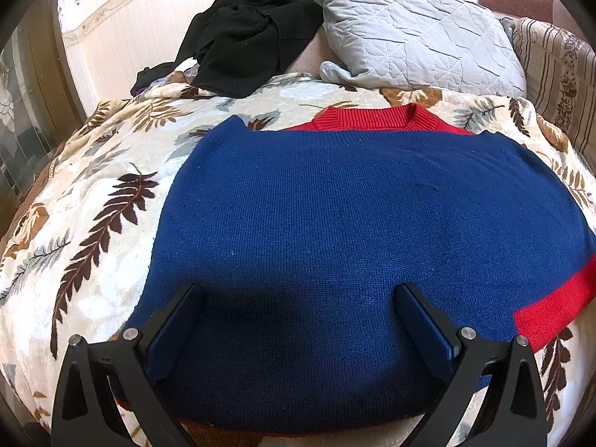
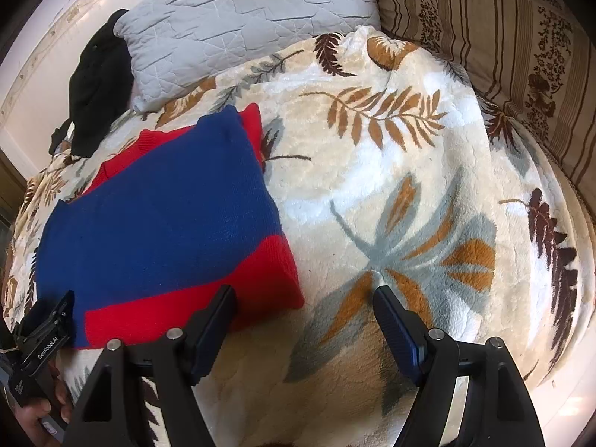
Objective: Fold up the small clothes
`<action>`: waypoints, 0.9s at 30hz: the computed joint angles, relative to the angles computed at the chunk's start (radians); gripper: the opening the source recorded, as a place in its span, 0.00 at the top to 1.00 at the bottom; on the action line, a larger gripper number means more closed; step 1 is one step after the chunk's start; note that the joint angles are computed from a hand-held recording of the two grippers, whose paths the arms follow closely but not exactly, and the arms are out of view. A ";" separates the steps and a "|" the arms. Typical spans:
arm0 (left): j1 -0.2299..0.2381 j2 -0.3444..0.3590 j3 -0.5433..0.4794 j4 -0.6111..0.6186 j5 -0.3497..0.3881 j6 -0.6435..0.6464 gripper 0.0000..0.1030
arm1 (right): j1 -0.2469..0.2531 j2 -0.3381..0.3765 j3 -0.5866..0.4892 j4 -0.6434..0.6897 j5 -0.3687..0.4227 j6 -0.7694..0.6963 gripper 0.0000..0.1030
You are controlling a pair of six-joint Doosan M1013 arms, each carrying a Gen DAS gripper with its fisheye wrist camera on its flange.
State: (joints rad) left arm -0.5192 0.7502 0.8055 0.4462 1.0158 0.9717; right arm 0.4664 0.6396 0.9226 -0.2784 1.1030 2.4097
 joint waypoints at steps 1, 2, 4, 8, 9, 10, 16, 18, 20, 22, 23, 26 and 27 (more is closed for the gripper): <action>0.000 0.000 0.000 0.000 0.000 0.000 0.00 | 0.000 0.000 0.000 0.001 0.000 -0.001 0.23; 0.000 0.000 0.001 0.001 0.000 -0.001 0.00 | -0.001 0.000 0.000 0.001 0.000 -0.001 0.23; 0.000 0.000 0.001 0.001 -0.001 -0.001 0.00 | -0.001 0.001 -0.001 0.000 0.001 -0.001 0.23; 0.000 -0.001 0.002 0.000 -0.001 0.000 0.00 | 0.000 0.002 -0.001 -0.003 0.001 -0.001 0.23; 0.000 -0.001 0.002 0.000 -0.001 0.000 0.00 | 0.000 0.001 -0.001 -0.003 0.001 -0.001 0.23; 0.000 -0.001 0.002 0.000 -0.001 0.000 0.00 | 0.000 0.001 -0.001 -0.004 0.001 -0.001 0.23; 0.000 -0.002 0.003 0.000 -0.002 0.000 0.00 | 0.000 0.003 -0.003 -0.008 0.004 -0.001 0.23; 0.000 -0.002 0.003 0.000 -0.002 0.000 0.00 | 0.001 0.003 -0.004 -0.011 0.006 0.000 0.23; 0.000 -0.002 0.004 0.001 -0.002 0.000 0.00 | 0.002 0.003 -0.004 -0.012 0.005 0.000 0.23; 0.000 -0.002 0.004 0.001 -0.003 0.000 0.00 | 0.001 0.003 -0.004 -0.013 0.006 -0.002 0.23; 0.000 -0.003 0.005 0.001 -0.003 0.000 0.00 | 0.001 0.003 -0.004 -0.013 0.006 -0.003 0.23; 0.000 -0.003 0.005 0.001 -0.003 0.000 0.00 | 0.002 0.004 -0.004 -0.015 0.007 -0.001 0.23; 0.000 -0.002 0.005 0.001 -0.003 0.000 0.00 | 0.002 0.004 -0.005 -0.015 0.007 -0.002 0.23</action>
State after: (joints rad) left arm -0.5193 0.7477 0.8101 0.4470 1.0132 0.9719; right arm 0.4679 0.6436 0.9178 -0.2932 1.1102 2.4080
